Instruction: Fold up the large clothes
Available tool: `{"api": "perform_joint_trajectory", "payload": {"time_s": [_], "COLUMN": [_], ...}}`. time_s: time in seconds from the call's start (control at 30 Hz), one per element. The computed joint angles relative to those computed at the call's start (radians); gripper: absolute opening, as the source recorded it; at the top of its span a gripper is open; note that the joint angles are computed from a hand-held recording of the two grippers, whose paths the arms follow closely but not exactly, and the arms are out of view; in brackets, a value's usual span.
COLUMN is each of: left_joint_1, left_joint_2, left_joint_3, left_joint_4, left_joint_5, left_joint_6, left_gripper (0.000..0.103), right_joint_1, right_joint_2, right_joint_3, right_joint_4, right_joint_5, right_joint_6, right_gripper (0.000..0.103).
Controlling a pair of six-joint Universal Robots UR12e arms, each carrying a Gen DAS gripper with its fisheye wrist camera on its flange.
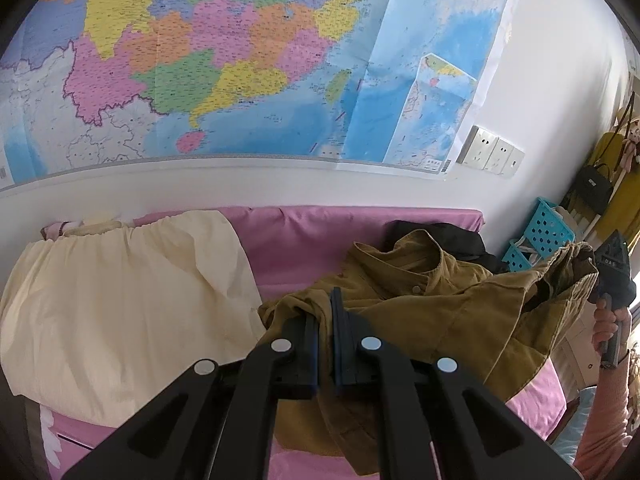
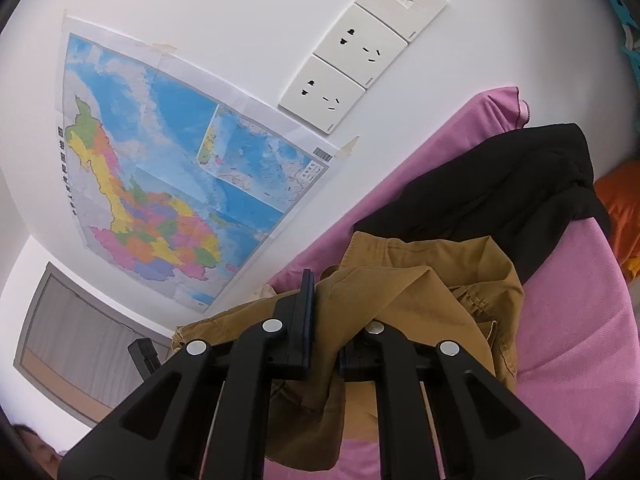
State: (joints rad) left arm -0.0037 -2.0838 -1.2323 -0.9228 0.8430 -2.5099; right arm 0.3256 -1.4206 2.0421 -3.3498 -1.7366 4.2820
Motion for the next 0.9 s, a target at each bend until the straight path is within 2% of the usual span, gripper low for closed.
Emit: {"api": "perform_joint_trajectory", "payload": {"time_s": [0.43,0.9], "left_joint_1": [-0.021,-0.068], "left_joint_2": [-0.04,-0.139], "left_joint_3": [0.055,0.184], "left_joint_4": [-0.012,-0.088], "left_joint_5": [0.045,0.175], "left_joint_6": [-0.034,-0.11], "left_gripper": [0.006,0.006], "right_joint_1": [-0.026,-0.076], "right_joint_2": [0.011,0.038], "right_joint_3": [-0.013,-0.022], "right_joint_4": [0.044,0.115], "right_joint_5": [0.022,0.061], "right_joint_6": [0.027,0.096], "right_gripper": [0.01,0.016]}}
